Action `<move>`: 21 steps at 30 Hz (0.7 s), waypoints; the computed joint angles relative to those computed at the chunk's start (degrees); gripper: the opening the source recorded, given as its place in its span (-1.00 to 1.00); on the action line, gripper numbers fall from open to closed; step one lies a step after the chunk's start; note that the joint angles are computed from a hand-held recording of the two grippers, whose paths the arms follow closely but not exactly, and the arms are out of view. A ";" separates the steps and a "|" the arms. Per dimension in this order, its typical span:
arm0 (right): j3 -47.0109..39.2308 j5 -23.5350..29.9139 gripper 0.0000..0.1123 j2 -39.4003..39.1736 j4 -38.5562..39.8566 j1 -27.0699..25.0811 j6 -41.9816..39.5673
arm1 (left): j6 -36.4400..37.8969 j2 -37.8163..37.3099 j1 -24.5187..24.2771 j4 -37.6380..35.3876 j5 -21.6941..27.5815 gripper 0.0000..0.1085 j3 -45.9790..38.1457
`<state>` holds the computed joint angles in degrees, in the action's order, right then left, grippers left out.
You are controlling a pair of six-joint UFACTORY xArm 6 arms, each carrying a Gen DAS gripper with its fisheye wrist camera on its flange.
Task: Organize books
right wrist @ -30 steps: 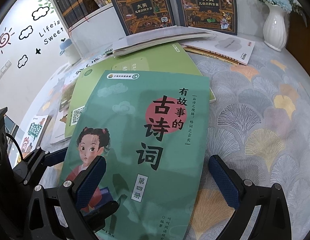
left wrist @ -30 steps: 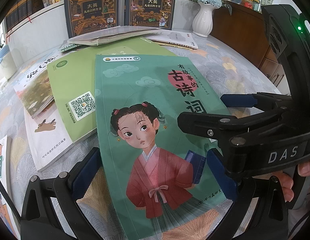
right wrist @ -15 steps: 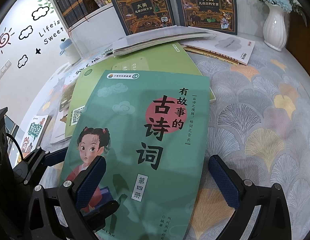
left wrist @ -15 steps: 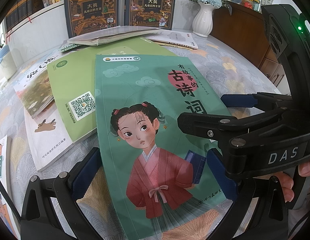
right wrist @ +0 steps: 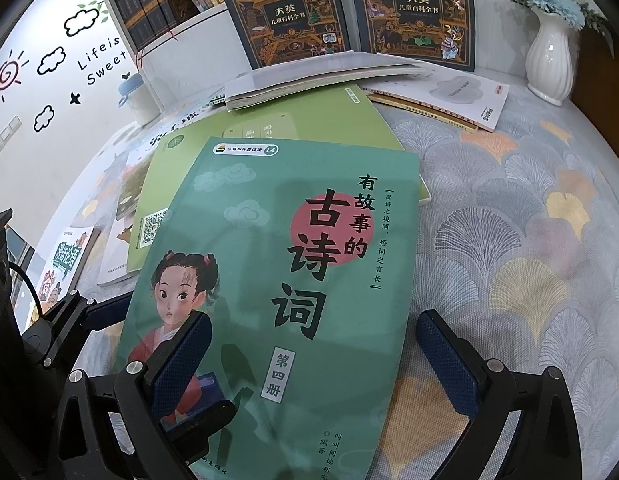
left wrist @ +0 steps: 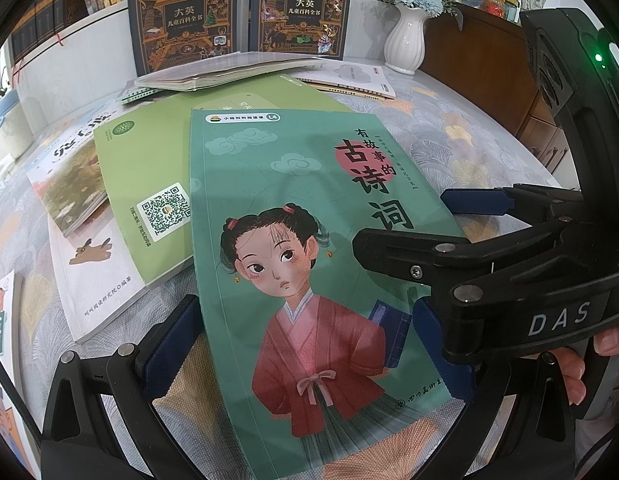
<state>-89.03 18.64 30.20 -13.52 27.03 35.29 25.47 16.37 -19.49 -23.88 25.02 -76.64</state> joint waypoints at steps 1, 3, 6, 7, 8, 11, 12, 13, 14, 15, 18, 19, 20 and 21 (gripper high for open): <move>0.00 0.00 0.82 0.00 0.00 0.00 0.00 | 0.00 0.00 0.00 0.00 0.00 0.90 0.00; -0.01 0.04 0.82 -0.01 -0.09 0.00 0.03 | 0.00 0.00 0.00 0.00 0.00 0.90 0.00; 0.06 -0.06 0.82 -0.03 0.07 0.01 0.01 | -0.02 0.00 -0.01 0.01 0.00 0.90 -0.01; 0.03 -0.09 0.82 0.00 0.20 0.02 -0.06 | -0.10 0.07 -0.04 0.08 0.01 0.90 -0.09; 0.04 -0.09 0.82 -0.01 0.27 0.04 -0.09 | -0.03 0.00 0.00 0.03 0.01 0.90 0.00; -0.01 -0.01 0.82 0.01 0.13 0.03 -0.10 | -0.03 0.00 0.00 0.03 0.01 0.90 0.00; -0.01 -0.01 0.82 0.01 0.13 0.03 -0.10 | -0.08 0.00 -0.01 0.07 0.01 0.90 -0.01; -0.07 0.04 0.82 0.03 0.07 0.04 -0.05 | -0.08 0.00 -0.01 0.07 0.01 0.90 -0.01; -0.08 0.08 0.82 0.04 0.03 0.03 -0.07 | -0.23 0.13 -0.07 0.18 0.03 0.90 -0.18; -0.09 0.14 0.82 0.04 -0.08 0.03 -0.01 | -0.08 0.01 -0.01 0.07 0.03 0.90 -0.04; -0.13 0.17 0.82 0.06 0.19 0.00 -0.32 | -0.08 0.00 -0.01 0.09 0.02 0.90 -0.01; -0.12 0.16 0.82 0.06 0.22 0.02 -0.33 | -0.08 0.00 -0.01 0.09 0.02 0.90 -0.01; -0.15 0.15 0.82 0.08 -0.02 0.02 -0.08 | -0.08 0.00 -0.01 0.09 0.02 0.90 -0.01; -0.19 0.21 0.82 0.09 -0.09 0.02 -0.07 | -0.08 0.00 -0.01 0.09 0.02 0.90 -0.01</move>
<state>-89.23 18.85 30.29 -13.61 27.06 35.22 25.38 16.37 -19.50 -23.79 25.04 -76.65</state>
